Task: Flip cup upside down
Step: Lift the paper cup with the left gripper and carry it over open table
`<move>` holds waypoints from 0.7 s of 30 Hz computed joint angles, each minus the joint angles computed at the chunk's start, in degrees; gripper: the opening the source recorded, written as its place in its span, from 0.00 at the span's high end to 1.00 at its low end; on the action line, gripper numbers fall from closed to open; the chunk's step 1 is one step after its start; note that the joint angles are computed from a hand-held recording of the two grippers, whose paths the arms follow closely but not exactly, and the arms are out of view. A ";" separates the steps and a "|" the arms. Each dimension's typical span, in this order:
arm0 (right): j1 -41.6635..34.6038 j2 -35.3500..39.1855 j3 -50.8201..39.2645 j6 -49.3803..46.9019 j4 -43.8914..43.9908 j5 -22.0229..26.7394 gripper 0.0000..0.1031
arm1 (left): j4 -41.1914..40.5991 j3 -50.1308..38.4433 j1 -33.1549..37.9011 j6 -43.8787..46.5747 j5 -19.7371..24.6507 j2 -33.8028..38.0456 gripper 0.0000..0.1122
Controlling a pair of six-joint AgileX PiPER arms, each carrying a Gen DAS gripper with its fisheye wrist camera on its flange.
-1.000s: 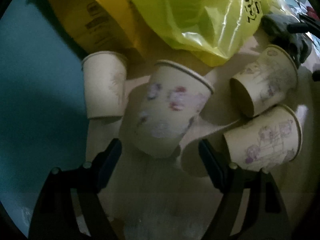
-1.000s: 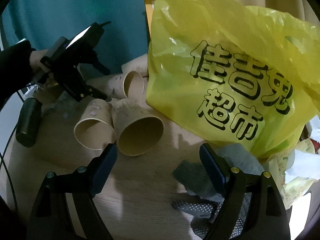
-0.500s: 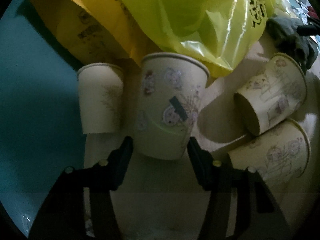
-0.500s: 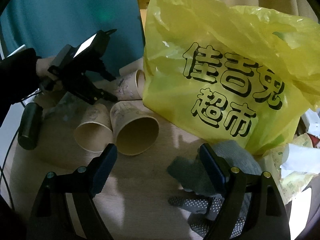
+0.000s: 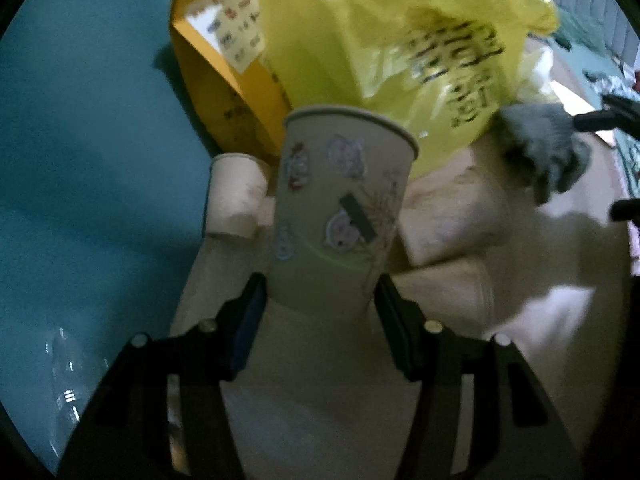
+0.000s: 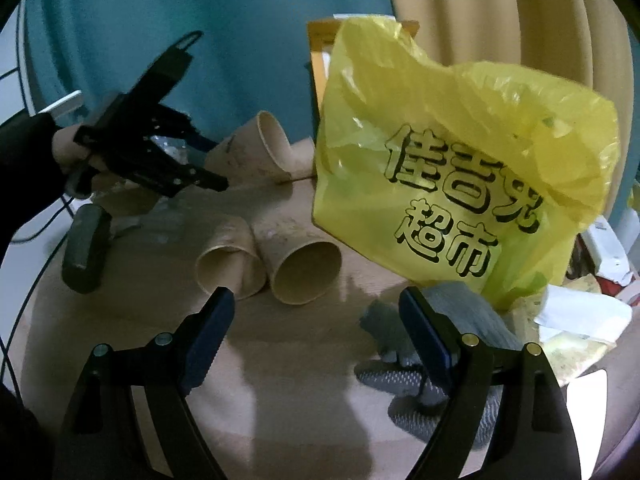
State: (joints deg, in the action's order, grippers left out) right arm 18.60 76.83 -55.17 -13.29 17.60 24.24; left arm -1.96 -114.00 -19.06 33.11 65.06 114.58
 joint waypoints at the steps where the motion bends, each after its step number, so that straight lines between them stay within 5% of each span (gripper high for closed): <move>1: 0.02 -0.98 0.60 -0.44 0.31 0.12 0.16 | -0.27 4.33 -0.10 -0.27 -0.80 -3.28 0.50; 5: 1.34 -5.82 3.97 -0.73 0.28 0.86 0.16 | -0.26 18.71 -2.55 -3.11 -6.18 -13.00 0.49; 10: 4.12 -10.98 8.28 0.03 -0.82 1.97 0.16 | 5.99 36.53 -14.52 -18.94 -14.41 -21.81 0.49; 21: 11.30 -21.30 17.35 2.55 -4.18 4.87 0.16 | 21.84 57.60 -34.44 -55.94 -18.59 -33.92 0.49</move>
